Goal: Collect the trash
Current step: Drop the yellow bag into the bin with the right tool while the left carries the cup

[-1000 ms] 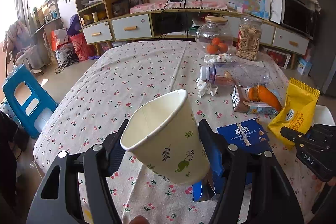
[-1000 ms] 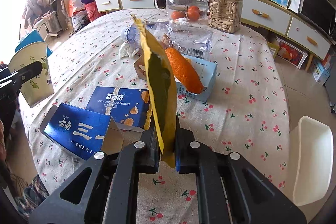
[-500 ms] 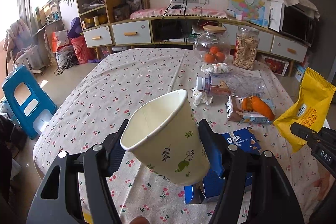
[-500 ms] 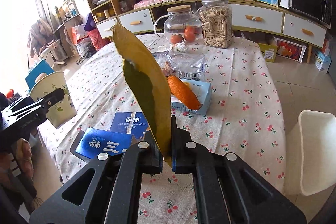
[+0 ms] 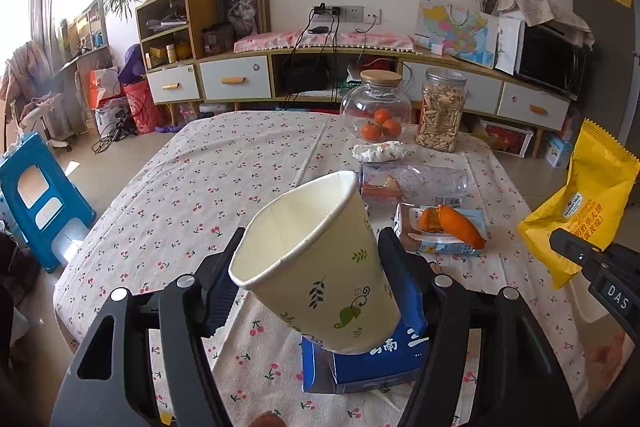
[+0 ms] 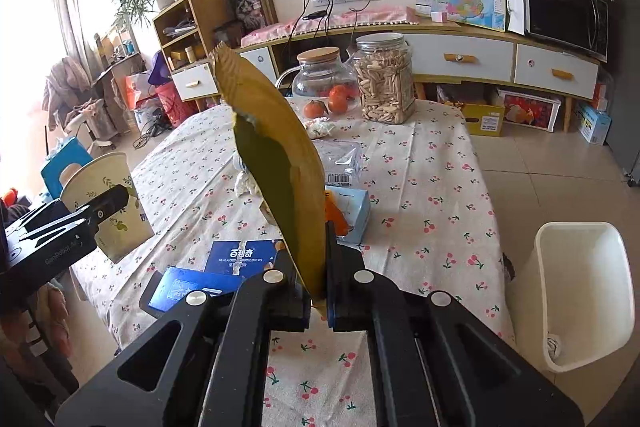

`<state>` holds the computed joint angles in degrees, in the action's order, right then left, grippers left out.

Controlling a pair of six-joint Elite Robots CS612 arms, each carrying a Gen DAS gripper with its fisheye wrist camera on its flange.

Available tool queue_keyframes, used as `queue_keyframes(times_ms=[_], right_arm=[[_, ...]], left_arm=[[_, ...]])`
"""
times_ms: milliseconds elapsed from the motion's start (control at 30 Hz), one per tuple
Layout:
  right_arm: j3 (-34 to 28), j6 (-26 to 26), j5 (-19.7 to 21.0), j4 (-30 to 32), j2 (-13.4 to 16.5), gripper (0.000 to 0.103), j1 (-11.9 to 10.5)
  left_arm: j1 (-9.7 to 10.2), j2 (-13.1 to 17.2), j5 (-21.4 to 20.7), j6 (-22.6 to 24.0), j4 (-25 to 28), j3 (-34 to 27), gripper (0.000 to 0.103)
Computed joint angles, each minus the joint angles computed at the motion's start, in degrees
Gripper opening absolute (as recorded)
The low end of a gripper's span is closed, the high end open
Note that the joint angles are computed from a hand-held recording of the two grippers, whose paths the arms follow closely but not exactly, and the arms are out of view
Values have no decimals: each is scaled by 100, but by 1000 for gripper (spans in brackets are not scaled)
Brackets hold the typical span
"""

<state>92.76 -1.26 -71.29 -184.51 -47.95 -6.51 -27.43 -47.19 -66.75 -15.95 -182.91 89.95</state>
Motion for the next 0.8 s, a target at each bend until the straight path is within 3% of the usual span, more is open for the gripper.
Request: queue_keyframes(times_ms=[467, 800], right_arm=[[321, 360, -558, -515, -86, 4, -265], [536, 821, -1325, -777, -104, 4, -582]], left_arm=[[-265, 103, -268, 121, 5, -245, 65], [-503, 269, -556, 420, 142, -573, 65]])
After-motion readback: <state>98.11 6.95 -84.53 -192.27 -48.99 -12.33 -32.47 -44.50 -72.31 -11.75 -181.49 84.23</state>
